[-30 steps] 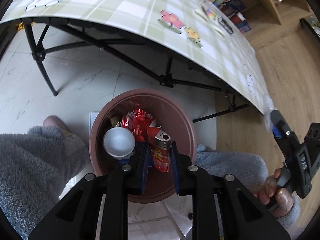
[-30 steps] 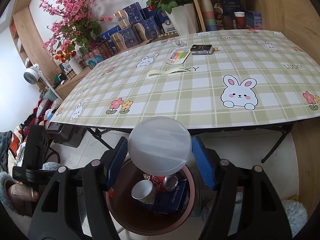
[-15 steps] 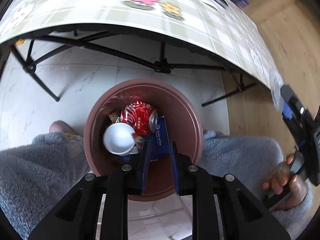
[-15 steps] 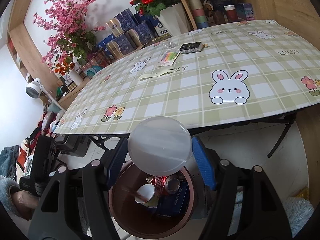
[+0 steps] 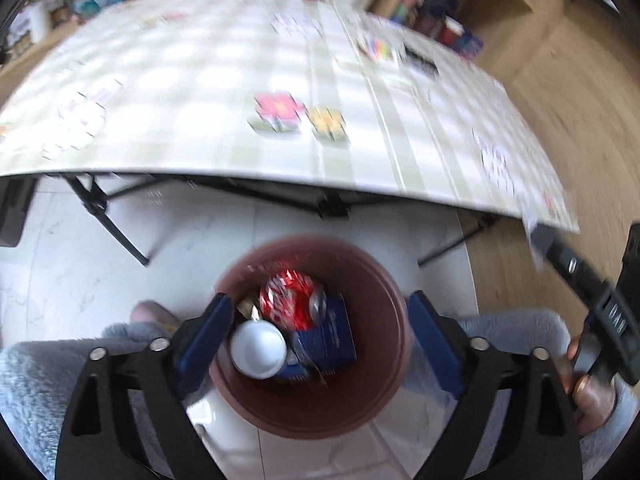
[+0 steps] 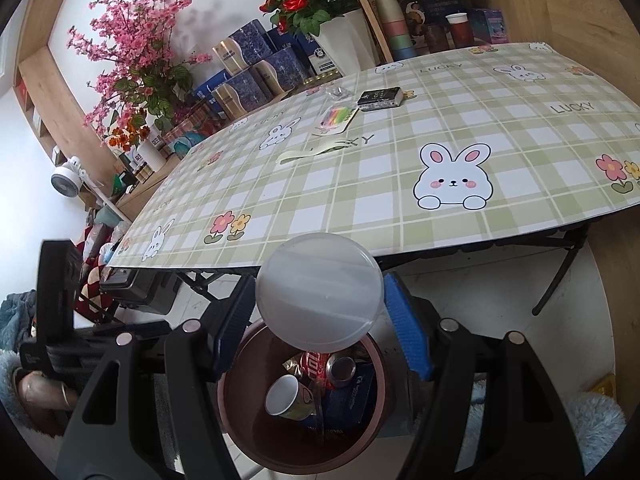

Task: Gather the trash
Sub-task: 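Lower the clear lid into the bin and open the right gripper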

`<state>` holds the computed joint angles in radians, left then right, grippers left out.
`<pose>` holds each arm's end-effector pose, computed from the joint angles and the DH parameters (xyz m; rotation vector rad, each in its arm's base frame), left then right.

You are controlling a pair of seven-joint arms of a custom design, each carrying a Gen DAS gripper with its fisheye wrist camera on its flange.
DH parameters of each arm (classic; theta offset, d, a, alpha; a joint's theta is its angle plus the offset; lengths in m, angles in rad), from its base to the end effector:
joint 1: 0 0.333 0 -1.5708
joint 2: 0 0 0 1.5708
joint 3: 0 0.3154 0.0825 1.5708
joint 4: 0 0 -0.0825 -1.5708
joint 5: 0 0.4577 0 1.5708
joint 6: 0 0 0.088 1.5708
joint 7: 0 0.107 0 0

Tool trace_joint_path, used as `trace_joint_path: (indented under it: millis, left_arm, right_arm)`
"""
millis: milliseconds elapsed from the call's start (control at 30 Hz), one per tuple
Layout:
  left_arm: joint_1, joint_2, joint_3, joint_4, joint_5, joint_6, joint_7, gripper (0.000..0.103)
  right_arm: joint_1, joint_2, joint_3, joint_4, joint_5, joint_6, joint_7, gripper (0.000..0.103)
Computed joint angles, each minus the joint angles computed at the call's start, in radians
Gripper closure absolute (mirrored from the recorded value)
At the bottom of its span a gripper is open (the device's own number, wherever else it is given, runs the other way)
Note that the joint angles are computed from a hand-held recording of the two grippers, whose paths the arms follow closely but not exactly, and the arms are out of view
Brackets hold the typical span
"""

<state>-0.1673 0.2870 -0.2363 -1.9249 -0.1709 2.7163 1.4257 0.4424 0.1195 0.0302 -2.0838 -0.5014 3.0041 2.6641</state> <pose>0.6611 -0.2666 0.3579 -1.9782 2.1741 -0.7914 0.5811 0.3357 0.4139 -1.5259 1.7804 -0.3233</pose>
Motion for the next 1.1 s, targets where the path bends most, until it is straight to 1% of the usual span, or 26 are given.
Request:
trace_joint_path:
  millis: [100,167,267,400,433,533,567,600,700,800,867,933,1000,1100]
  left_arm:
    - [-0.024,-0.038,0.04,-0.038,0.065,0.089,-0.09,0.009]
    - [-0.039,-0.064,0.071,-0.067,0.126,0.162,-0.171,0.007]
    - [-0.049,-0.094,0.101,-0.097,0.213,0.225,-0.26,0.006]
    - [-0.077,-0.133,0.166,-0.143,0.402,0.299,-0.42,0.006]
    - [-0.079,-0.142,0.176,-0.154,0.444,0.311,-0.455,0.006]
    - [-0.101,-0.16,0.225,-0.178,0.623,0.34,-0.608,0.006]
    - [-0.103,-0.166,0.232,-0.184,0.672,0.342,-0.647,0.006]
    - [-0.102,-0.172,0.236,-0.192,0.717,0.344,-0.679,0.006]
    - [-0.073,-0.183,0.222,-0.216,0.779,0.363,-0.726,0.006]
    - [-0.045,-0.186,0.209,-0.228,0.804,0.374,-0.767,0.006]
    - [-0.037,-0.189,0.214,-0.233,0.831,0.378,-0.818,0.006]
    - [-0.031,-0.193,0.221,-0.24,0.866,0.383,-0.879,0.006]
    - [-0.005,-0.196,0.2,-0.251,0.825,0.389,-0.86,0.006]
    - [0.005,-0.195,0.197,-0.255,0.822,0.387,-0.872,0.006]
  right_arm:
    - [-0.001,-0.003,0.016,0.008,0.021,-0.027,-0.04,0.036]
    - [0.0,-0.005,0.027,0.013,0.04,-0.045,-0.069,0.036]
    - [-0.001,-0.002,0.05,0.025,0.088,-0.078,-0.136,0.036]
    - [0.006,0.015,0.074,0.052,0.161,-0.122,-0.229,0.036]
    - [0.008,0.022,0.08,0.062,0.182,-0.133,-0.254,0.036]
    - [0.012,0.053,0.1,0.102,0.258,-0.181,-0.349,0.036]
    - [0.018,0.059,0.099,0.109,0.267,-0.193,-0.364,0.036]
    - [0.022,0.073,0.103,0.125,0.283,-0.211,-0.389,0.036]
    - [0.023,0.111,0.117,0.164,0.356,-0.252,-0.461,0.036]
    - [0.023,0.155,0.129,0.209,0.429,-0.303,-0.531,0.036]
    - [0.033,0.181,0.126,0.239,0.45,-0.342,-0.548,0.036]
    - [0.042,0.197,0.119,0.257,0.465,-0.363,-0.543,0.036]
    - [0.045,0.206,0.118,0.268,0.483,-0.373,-0.545,0.036]
    - [0.054,0.217,0.113,0.288,0.481,-0.401,-0.556,0.036]
